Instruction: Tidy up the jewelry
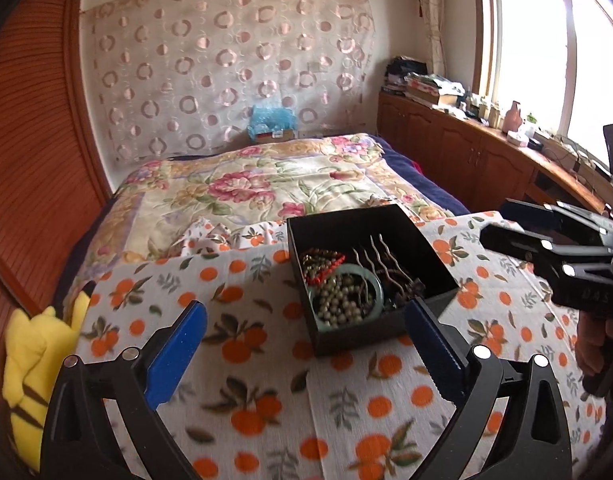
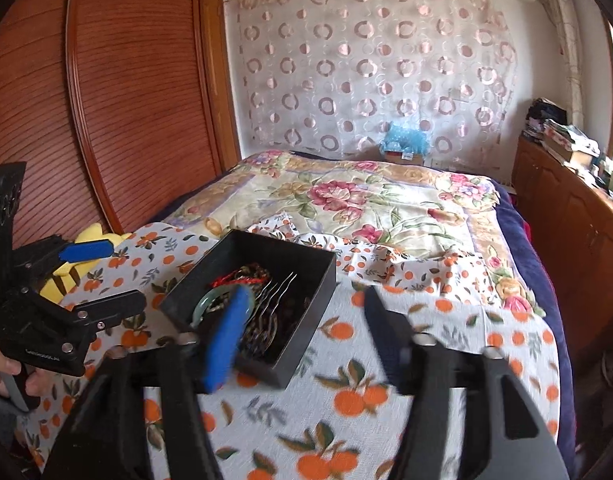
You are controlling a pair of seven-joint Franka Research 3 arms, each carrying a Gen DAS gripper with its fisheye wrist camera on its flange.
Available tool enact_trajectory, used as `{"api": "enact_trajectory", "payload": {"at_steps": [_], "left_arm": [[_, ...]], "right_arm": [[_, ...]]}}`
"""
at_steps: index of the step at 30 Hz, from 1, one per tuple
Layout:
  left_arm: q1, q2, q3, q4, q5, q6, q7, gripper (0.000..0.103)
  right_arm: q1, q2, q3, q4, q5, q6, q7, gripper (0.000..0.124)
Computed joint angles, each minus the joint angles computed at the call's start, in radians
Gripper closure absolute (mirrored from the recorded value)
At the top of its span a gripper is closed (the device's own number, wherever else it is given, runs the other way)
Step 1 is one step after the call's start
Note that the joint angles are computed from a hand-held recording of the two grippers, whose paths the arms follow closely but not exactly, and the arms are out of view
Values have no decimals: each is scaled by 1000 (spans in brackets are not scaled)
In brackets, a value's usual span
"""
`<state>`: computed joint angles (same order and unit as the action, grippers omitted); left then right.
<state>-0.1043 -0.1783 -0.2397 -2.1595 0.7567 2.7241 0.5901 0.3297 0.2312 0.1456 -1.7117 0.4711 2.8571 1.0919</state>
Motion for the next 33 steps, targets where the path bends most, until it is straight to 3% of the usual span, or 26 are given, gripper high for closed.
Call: {"api": "enact_trajectory", "payload": {"at_steps": [9, 21, 26, 33], "left_arm": [[1, -162, -68, -122, 63, -35, -168, 8], [-13, -283, -125, -190, 66, -98, -232, 8], [-5, -307, -137, -198, 80, -96, -254, 8], [1, -312, -163, -194, 116, -129, -286, 8]], "right_arm": [[35, -210, 6, -299, 95, 164, 28, 25], [95, -404, -20, -532, -5, 328, 169, 25], [28, -439, 36, -576, -95, 356, 262, 25], [18, -450, 39, -596, -160, 366, 322, 25]]}}
